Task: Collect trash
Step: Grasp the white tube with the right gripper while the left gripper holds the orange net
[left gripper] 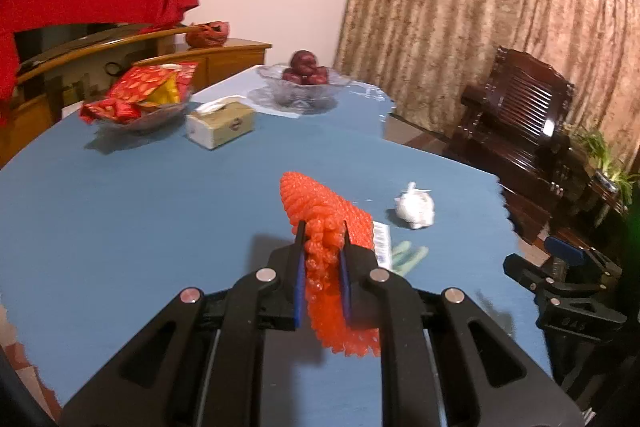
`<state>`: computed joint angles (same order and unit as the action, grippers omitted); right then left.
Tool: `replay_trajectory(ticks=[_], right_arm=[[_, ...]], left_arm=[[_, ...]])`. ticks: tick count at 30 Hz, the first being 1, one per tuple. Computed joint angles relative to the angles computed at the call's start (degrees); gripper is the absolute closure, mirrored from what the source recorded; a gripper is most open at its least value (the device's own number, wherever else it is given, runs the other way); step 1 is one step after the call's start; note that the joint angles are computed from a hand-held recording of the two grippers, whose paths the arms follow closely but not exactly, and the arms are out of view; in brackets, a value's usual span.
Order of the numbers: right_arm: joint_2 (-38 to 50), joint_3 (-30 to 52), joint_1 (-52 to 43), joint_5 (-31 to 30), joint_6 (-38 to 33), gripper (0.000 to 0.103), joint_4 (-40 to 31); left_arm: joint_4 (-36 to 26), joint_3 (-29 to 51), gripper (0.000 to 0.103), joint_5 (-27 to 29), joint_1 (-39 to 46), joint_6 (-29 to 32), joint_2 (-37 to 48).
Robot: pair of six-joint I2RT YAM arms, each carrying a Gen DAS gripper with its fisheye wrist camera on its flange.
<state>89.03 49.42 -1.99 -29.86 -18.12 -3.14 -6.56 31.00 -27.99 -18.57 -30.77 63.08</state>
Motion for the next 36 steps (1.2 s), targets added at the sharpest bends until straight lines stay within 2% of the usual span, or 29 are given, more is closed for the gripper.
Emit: replay_trajectory(ticks=[5,13,20,28,36], right_arm=[[-0.1,-1.0,4.1,1.2,2.0,0.006,1.2],[1.6,-3.8,12.9,7.3,7.0,0.007,6.2],[6.5,-2.9,18.8,12.9,10.1,0.017,8.1],[10.5,-1.0,21.6,14.9,10.1,0.03,7.3],[9.4,-1.4,17.9,12.0,6.8,0.03,3.6]], left_arm=[[-0.8,-2.6,0.09,0.3,3.7,1.8,-2.4],[2.1,-7.0,0.09,5.1,11.4,5.8,-3.6],[6.5,-9.6,0.09,9.6,16.0,8.5,-1.8],[9.9,-11.0,0.09,11.8,17.8,9.3,0.1],[11.3,-11.4,0.09,12.4,17.5,8.3,1.1]])
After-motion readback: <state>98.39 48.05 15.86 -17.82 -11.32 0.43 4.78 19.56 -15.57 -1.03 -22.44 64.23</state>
